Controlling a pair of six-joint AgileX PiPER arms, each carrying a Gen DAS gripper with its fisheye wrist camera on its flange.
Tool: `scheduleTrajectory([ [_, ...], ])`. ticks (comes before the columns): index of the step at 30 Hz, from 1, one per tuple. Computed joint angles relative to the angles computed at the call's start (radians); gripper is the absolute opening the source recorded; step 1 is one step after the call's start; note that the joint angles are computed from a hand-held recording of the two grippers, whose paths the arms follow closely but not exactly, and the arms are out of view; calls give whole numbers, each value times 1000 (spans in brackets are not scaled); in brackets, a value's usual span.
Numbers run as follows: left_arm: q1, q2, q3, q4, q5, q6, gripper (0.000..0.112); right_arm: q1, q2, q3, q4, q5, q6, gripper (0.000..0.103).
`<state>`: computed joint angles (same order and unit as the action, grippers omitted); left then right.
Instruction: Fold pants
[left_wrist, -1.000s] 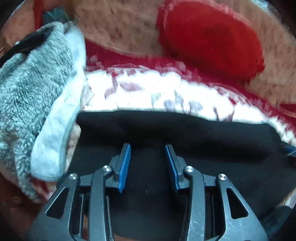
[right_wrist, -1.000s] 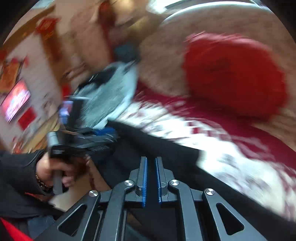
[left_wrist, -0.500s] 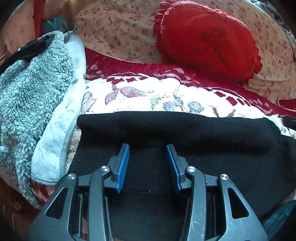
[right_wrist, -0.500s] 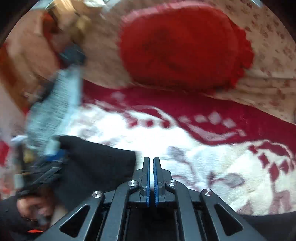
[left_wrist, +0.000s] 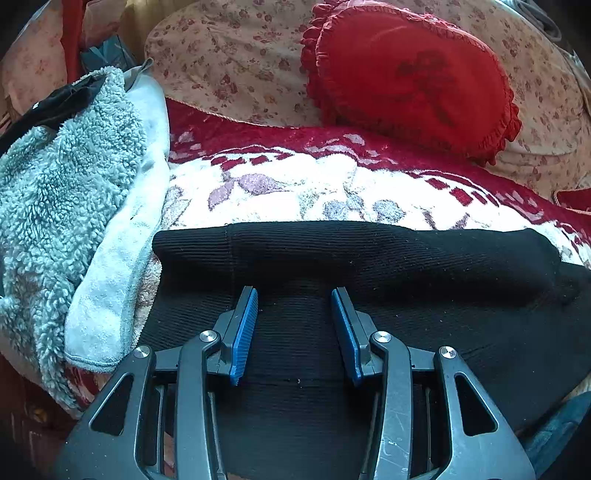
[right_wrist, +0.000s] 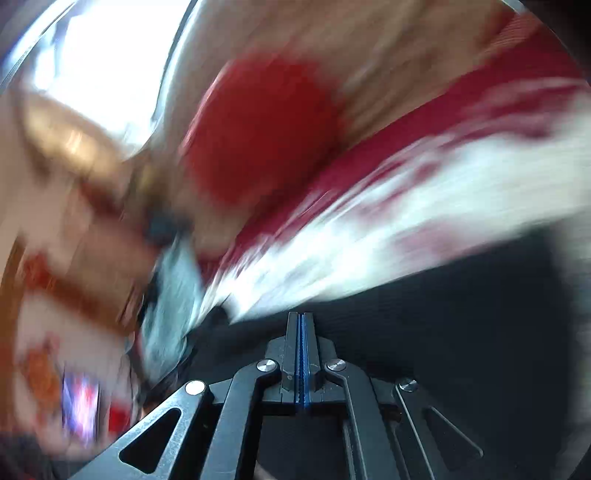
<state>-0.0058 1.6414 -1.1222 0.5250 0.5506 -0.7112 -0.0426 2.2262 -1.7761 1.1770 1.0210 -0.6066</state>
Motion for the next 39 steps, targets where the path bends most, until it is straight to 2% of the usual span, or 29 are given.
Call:
scheduleTrajectory([
  [1, -4, 1, 0, 12, 3, -9, 42, -49, -36, 79, 27, -52, -5, 0],
  [3, -4, 3, -3, 14, 5, -3, 42, -153, -84, 216, 160, -102, -22, 0],
  [6, 1, 3, -1, 7, -4, 21, 42, -158, -199, 337, 168, -214, -76, 2],
  [7, 5, 2, 2, 0, -11, 29, 42, -146, -227, 361, 201, -203, -115, 2],
  [9, 10, 0, 6, -8, -20, 36, 42, -116, -250, 405, 318, -115, -229, 2],
  [11, 8, 0, 7, -2, -19, 25, 42, -70, -251, 410, 306, -32, -273, 3],
  [12, 7, -1, 7, -3, -19, 24, 42, -29, -251, 403, 248, -13, -259, 3],
  [14, 15, -3, 12, -20, -33, 47, 42, 22, -268, 415, 118, -70, -183, 3],
  [15, 19, -6, 18, -24, -44, 54, 43, 17, -283, 470, 106, -122, -170, 0],
  [17, 20, -10, 29, -18, -58, 49, 43, -58, -301, 568, 201, -134, -153, 0],
  [18, 19, -11, 31, -12, -59, 43, 43, -103, -328, 627, 266, -169, -161, 0],
  [21, 8, -6, 17, 4, -33, 22, 43, -126, -450, 718, 281, -335, -159, 2],
  [22, 4, -3, 12, 11, -25, 18, 43, -118, -476, 730, 312, -342, -204, 2],
  [23, 3, -4, 13, 13, -24, 16, 43, -105, -495, 714, 304, -309, -217, 2],
  [25, 7, -6, 16, 4, -33, 29, 44, -45, -539, 673, 171, -332, -128, 3],
  [27, 15, -6, 15, -17, -38, 52, 44, 50, -534, 658, -29, -456, -2, 3],
  [28, 17, -7, 7, -37, -28, 75, 44, 61, -507, 657, -129, -495, 70, 0],
  [30, 13, -25, -7, -57, -2, 95, 43, 54, -502, 623, -246, -469, 201, 0],
  [31, 2, -40, -5, -30, 10, 65, 43, 52, -508, 606, -288, -461, 251, 0],
  [33, -47, -97, 28, 92, 16, -49, 43, 61, -569, 640, -357, -542, 292, 3],
  [34, -72, -133, 52, 109, 5, -58, 43, 62, -604, 673, -341, -592, 276, 4],
  [36, -101, -182, 88, 42, -15, 20, 44, 45, -643, 747, -189, -646, 165, 11],
  [37, -107, -197, 103, -30, -32, 94, 44, 32, -655, 779, -89, -654, 123, 14],
  [39, -120, -190, 127, -87, -59, 152, 44, -4, -641, 815, 110, -606, 24, 17],
])
